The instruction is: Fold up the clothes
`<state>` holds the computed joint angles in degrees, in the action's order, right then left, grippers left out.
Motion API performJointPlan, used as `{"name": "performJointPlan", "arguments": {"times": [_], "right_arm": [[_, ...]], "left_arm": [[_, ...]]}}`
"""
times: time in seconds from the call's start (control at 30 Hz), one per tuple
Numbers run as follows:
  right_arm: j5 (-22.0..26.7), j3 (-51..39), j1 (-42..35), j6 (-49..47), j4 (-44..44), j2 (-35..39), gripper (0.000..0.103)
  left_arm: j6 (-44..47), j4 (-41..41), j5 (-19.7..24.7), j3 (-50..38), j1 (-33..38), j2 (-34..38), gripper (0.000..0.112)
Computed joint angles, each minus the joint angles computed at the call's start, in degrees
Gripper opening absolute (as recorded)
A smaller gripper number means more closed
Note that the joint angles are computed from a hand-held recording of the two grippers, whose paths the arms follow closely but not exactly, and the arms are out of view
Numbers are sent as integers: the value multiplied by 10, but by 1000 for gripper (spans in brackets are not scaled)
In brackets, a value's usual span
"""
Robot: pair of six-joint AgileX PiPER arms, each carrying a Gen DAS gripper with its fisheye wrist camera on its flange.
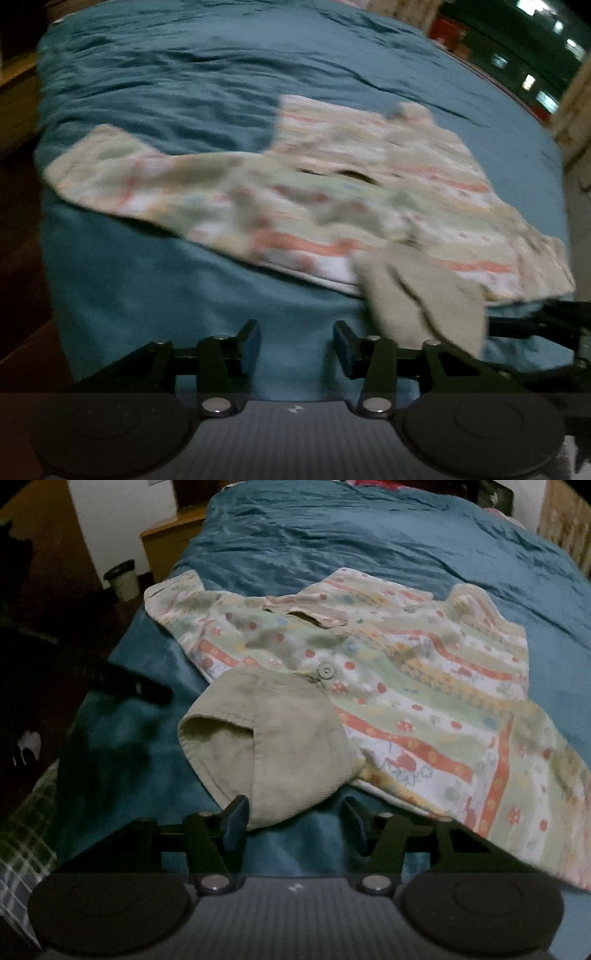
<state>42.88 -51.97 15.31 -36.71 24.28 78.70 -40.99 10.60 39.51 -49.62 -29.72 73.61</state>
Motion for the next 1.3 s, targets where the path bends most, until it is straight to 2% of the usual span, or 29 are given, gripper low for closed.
{"name": "performJointPlan", "arguments": {"times": [0.07, 0.13, 0.2, 0.23, 0.33, 0.5, 0.57, 0.7, 0.73, 0.8, 0.9, 0.97, 1.0, 1.07, 1.17, 1.23, 1.3], "right_arm": [[5, -2, -10, -3, 16, 6, 42], [9, -3, -18, -9, 32, 7, 28], [15, -5, -28, -12, 49, 6, 13], [15, -6, -31, -11, 53, 6, 10], [25, -8, -42, -14, 61, -3, 6], [71, -13, -69, -47, 73, -51, 5], [82, -14, -75, -55, 67, -55, 4], [84, -22, -70, -49, 47, -26, 5], [87, -27, -70, -49, 45, -21, 7], [100, -38, -72, -53, 43, -13, 20], [116, -51, -78, -70, 40, -15, 26], [121, -59, -82, -72, 35, -18, 36], [123, -63, -84, -71, 32, -18, 37], [120, -73, -85, -64, 26, -14, 37], [115, -86, -88, -55, 24, -4, 37], [106, -99, -86, -45, 21, 8, 37], [99, -111, -83, -35, 16, 23, 38]], "left_arm": [[3, -12, -4, -16, -15, 19, 51], [9, -15, -6, -34, -22, 43, 49], [18, -29, 2, -50, -18, 67, 25], [23, -36, 7, -58, -15, 79, 6], [51, -66, 3, -50, -10, 59, 1], [109, -93, 4, -27, -23, 23, 0], [134, -109, 6, -20, -18, 25, 1], [232, -184, 17, -19, 52, 11, 4], [241, -182, 17, -21, 67, 2, 5], [236, -149, 15, -37, 103, -3, 11], [218, -88, 2, -67, 159, 6, 21], [179, -19, -15, -89, 197, 31, 25], [159, 15, -24, -105, 220, 52, 27], [143, 57, -39, -134, 260, 92, 41], [101, 146, -46, -193, 298, 175, 52], [107, 161, -38, -237, 324, 230, 52], [145, 135, -39, -268, 349, 268, 52]]}}
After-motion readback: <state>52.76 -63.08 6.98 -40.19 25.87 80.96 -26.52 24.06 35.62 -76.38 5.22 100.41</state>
